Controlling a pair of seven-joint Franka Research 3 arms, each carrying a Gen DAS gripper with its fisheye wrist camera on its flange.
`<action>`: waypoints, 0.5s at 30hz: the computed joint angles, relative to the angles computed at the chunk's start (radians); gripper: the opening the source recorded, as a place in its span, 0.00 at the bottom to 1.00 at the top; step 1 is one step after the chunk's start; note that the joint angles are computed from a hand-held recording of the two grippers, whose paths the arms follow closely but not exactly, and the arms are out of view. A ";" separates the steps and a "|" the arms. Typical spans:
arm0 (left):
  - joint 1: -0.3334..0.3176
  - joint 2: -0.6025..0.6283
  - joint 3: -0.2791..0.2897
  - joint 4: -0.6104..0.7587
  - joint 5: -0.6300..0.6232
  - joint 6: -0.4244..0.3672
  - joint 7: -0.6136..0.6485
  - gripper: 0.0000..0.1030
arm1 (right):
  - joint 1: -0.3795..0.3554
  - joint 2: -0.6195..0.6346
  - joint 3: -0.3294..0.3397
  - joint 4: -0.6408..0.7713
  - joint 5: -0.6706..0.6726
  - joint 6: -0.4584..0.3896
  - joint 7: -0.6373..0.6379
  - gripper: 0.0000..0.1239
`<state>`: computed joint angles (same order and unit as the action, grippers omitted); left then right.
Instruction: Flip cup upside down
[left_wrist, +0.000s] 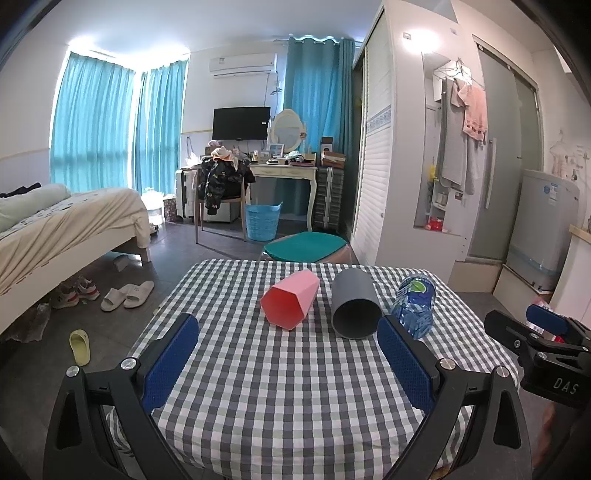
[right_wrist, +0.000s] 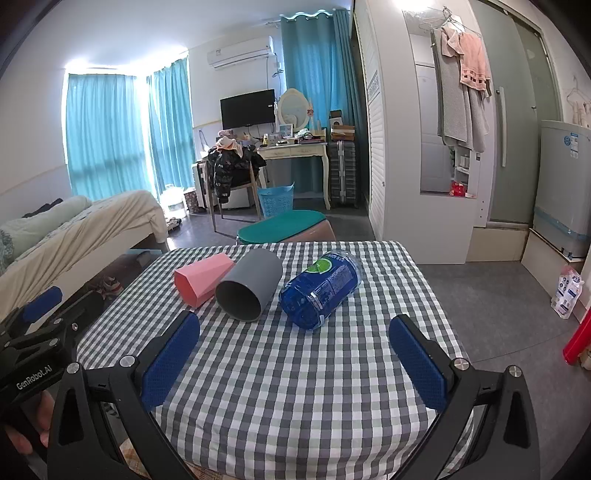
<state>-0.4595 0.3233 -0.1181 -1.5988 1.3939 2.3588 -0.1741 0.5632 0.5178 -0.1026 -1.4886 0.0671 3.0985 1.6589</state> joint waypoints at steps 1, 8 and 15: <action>0.000 0.000 0.000 0.000 -0.001 0.000 0.001 0.98 | 0.000 0.001 0.001 0.000 0.000 0.001 -0.001 0.83; -0.008 0.006 -0.002 0.009 -0.007 -0.011 0.007 0.98 | 0.002 0.001 -0.003 0.003 0.001 -0.002 0.002 0.83; -0.009 0.008 0.001 0.012 -0.011 -0.007 0.009 0.98 | 0.002 0.001 -0.002 0.002 -0.001 -0.004 0.004 0.83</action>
